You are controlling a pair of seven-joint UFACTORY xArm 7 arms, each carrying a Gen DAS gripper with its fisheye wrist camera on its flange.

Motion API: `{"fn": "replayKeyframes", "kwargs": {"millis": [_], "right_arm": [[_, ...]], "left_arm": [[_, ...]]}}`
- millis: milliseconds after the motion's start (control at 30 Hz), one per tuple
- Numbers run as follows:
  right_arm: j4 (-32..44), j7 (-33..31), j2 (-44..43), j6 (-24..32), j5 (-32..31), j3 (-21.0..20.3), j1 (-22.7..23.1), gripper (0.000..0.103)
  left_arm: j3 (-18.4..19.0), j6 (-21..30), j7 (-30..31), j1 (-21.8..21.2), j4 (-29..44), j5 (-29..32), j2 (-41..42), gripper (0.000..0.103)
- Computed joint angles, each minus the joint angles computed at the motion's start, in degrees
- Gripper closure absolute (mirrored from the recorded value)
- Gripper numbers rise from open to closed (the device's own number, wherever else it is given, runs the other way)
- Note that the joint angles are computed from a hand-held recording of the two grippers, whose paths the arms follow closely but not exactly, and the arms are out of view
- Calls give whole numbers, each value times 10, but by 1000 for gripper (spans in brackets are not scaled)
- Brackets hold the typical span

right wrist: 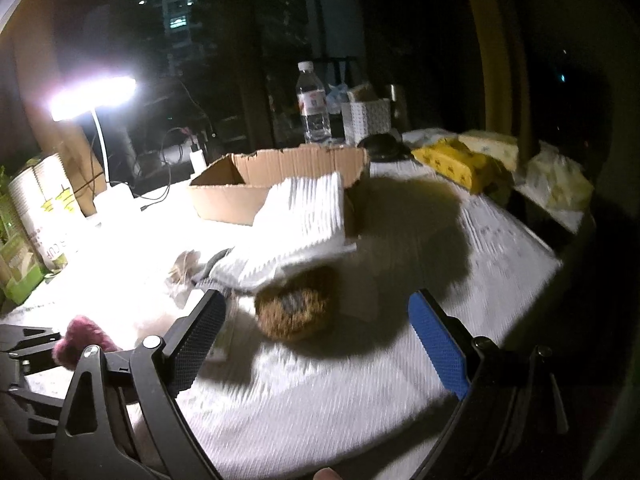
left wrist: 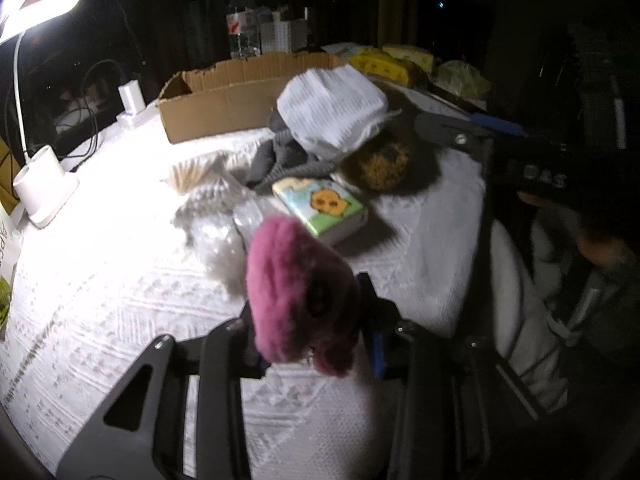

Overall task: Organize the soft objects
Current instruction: 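Lift the pink plush with the left gripper while the right gripper grasps the white towel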

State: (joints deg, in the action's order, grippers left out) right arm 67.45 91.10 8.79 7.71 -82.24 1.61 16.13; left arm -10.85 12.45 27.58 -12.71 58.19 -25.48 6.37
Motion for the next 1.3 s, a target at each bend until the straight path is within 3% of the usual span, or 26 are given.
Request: {"fn": "replayKeyframes", "kwargs": {"millis": [267, 633, 800, 933, 1000, 1067, 1100, 1167, 1300], "right_arm": [[80, -136, 87, -16, 130, -22, 4, 9], [156, -256, 148, 1, 219, -68, 52, 14], [209, -384, 184, 49, 321, -44, 40, 16], [228, -438, 203, 57, 363, -50, 52, 28], [237, -446, 210, 66, 365, -71, 75, 42], [242, -452, 216, 71, 367, -91, 95, 64], [242, -453, 218, 69, 369, -100, 104, 68], [241, -447, 218, 65, 365, -122, 122, 87], [223, -403, 200, 36, 330, -162, 152, 95]], "left_arm": [[-3, -14, 30, 16, 41, -22, 11, 67], [-15, -22, 64, 39, 92, -46, 34, 67], [-26, -17, 77, 57, 115, -76, 50, 67], [-29, -3, 81, 65, 132, -89, 61, 67], [-30, 5, 85, 68, 136, -94, 63, 67], [-27, 13, 84, 65, 140, -87, 66, 67], [-25, 15, 84, 64, 140, -82, 66, 67], [-23, 15, 84, 61, 140, -72, 66, 67], [-21, 7, 82, 58, 144, -56, 66, 67]]}}
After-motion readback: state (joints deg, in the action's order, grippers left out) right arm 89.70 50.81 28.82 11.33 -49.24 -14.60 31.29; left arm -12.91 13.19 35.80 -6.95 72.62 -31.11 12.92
